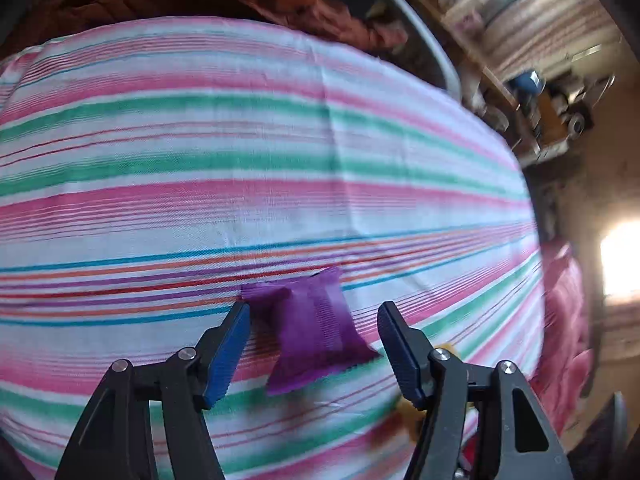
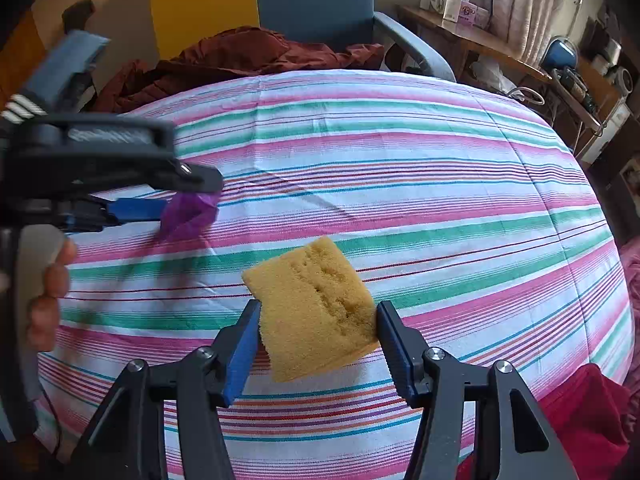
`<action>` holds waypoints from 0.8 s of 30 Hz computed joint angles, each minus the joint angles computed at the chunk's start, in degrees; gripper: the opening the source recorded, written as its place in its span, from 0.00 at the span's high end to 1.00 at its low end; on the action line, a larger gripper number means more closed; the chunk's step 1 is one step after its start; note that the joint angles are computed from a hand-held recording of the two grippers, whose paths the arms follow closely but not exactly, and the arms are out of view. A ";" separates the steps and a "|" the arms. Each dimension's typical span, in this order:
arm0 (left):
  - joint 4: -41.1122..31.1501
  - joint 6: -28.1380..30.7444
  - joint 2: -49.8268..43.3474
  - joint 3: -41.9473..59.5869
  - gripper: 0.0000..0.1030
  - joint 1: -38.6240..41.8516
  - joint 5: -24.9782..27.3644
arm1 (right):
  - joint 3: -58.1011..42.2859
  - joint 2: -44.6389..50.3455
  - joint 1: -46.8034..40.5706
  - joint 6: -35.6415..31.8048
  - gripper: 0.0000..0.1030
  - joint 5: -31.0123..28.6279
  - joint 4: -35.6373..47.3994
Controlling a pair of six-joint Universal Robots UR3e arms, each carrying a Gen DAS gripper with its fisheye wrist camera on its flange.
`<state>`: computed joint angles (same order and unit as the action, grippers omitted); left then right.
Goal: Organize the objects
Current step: 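Grasp the yellow sponge with the right gripper while the left grasps the purple packet, then carry the purple packet and yellow sponge over the gold tray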
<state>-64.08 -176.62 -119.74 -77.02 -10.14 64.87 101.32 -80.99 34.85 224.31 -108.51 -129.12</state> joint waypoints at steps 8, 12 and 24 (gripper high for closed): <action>5.43 10.37 3.49 -5.99 0.61 -0.50 4.17 | 0.35 0.40 -0.42 -0.96 0.45 1.15 0.02; 10.82 15.03 10.31 -16.45 0.63 1.49 4.60 | 0.49 0.27 -0.30 -1.11 0.45 1.12 -0.16; 26.75 24.87 33.83 -48.42 0.66 8.28 7.80 | 2.58 0.06 0.46 -3.92 0.45 5.70 -8.91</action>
<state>-37.33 -151.75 -85.91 -125.44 -1.86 72.68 103.90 -80.92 35.31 220.39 -102.81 -138.03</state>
